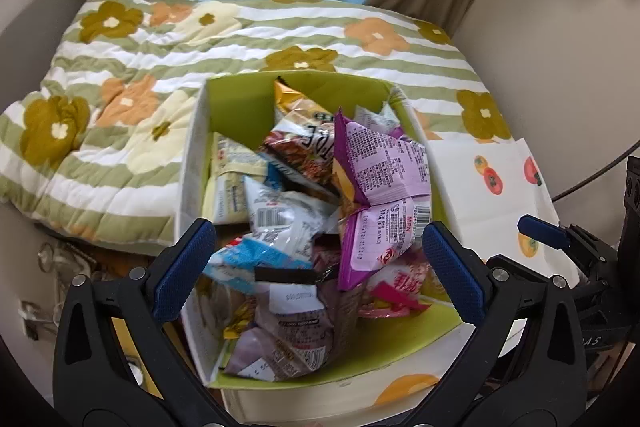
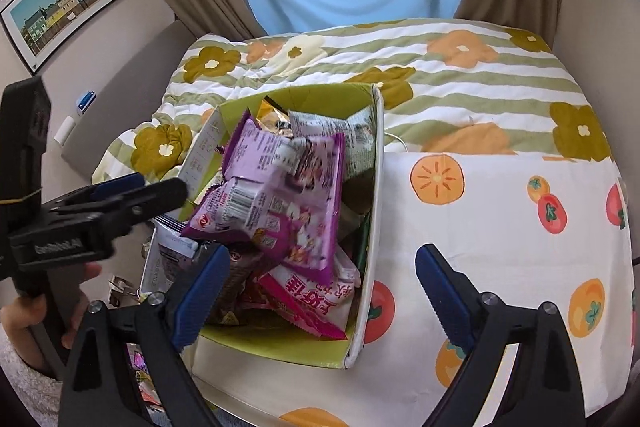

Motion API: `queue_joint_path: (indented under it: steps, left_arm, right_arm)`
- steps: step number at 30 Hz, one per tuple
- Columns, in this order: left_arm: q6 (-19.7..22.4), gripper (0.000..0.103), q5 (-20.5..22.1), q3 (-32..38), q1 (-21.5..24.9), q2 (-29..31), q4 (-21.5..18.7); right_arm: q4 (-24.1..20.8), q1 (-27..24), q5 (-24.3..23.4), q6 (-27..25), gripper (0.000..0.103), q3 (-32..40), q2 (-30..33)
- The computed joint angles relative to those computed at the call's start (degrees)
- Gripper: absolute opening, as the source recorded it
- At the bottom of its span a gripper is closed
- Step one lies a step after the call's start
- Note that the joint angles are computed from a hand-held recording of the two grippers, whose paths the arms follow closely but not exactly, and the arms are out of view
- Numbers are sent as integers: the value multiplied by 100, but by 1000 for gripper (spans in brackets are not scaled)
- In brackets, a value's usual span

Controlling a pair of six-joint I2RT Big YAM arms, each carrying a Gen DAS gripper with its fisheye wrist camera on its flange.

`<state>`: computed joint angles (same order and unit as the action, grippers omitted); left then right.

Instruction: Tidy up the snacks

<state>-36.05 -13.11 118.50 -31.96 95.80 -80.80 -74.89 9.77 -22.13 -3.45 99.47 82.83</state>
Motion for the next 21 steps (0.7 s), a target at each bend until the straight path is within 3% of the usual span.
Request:
queue_joint_path:
  steps: [6,10,16,21]
  left_arm:
    - [-224,102,-263,-170,-179,-212,-26]
    - [-381,102,-812,-2,-467,-302,-186]
    - [-805,103,-2304,618,-1332,-366,-643]
    - [-1341,103,-3325,1111,-2089,-252,-1176]
  right_arm:
    - [3,14,-75,-92,93,-117,-134]
    - [49,-35,-145,-224,93,-118,-328]
    - [102,-284,-136,-540,93,-42,-794]
    - [322,-652,185,-612,93,-95,-1457]
